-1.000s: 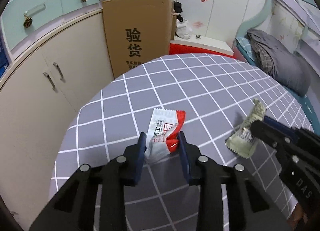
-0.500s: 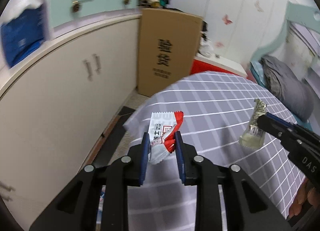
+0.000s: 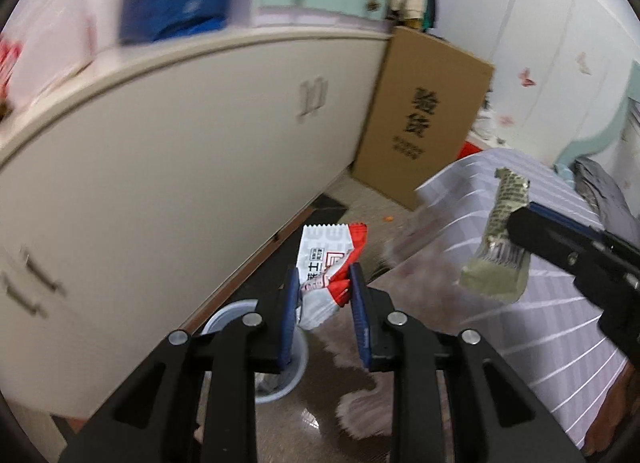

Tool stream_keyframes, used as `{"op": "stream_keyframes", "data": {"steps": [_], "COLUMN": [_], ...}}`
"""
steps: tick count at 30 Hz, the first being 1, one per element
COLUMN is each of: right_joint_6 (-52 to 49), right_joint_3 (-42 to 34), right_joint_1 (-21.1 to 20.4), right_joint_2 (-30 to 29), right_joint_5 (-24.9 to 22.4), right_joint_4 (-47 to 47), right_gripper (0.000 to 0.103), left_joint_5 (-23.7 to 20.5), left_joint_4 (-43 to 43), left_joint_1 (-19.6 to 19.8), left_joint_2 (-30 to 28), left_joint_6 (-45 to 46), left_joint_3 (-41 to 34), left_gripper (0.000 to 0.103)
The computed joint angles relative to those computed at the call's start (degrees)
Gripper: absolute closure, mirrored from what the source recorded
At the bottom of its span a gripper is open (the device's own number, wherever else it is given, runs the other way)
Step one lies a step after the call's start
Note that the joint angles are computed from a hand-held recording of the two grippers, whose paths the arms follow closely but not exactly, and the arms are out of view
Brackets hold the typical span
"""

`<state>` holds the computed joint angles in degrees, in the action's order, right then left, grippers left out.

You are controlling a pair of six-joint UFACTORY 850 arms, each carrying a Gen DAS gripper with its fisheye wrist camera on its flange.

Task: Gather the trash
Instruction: 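Carry both wrappers over the wastebasket, then open the left tool to drop the red-white wrapper into the wastebasket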

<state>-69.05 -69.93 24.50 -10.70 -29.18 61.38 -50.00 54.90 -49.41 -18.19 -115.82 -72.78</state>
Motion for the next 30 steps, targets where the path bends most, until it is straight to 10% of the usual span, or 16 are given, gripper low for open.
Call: {"op": "stream_keyframes", "data": {"steps": [14,30], "right_joint_6": [9.8,18.6], "right_joint_3": [6.1,0.5], "right_joint_1": [11.8,11.0], "right_joint_2": [-8.6,-20.0], "right_joint_5": [5.9,11.8], "right_joint_4": [-9.1,-13.1], "right_gripper": [0.088,0.088], "left_joint_5": [13.9,24.1], "left_joint_4": [-6.7,-9.1], "left_joint_1": [1.8,8.7], "left_joint_2": [0.4,-9.0], "left_joint_6": [-11.4,-5.9], "left_joint_3": [18.2,15.5], "left_gripper": [0.078,0.078]}}
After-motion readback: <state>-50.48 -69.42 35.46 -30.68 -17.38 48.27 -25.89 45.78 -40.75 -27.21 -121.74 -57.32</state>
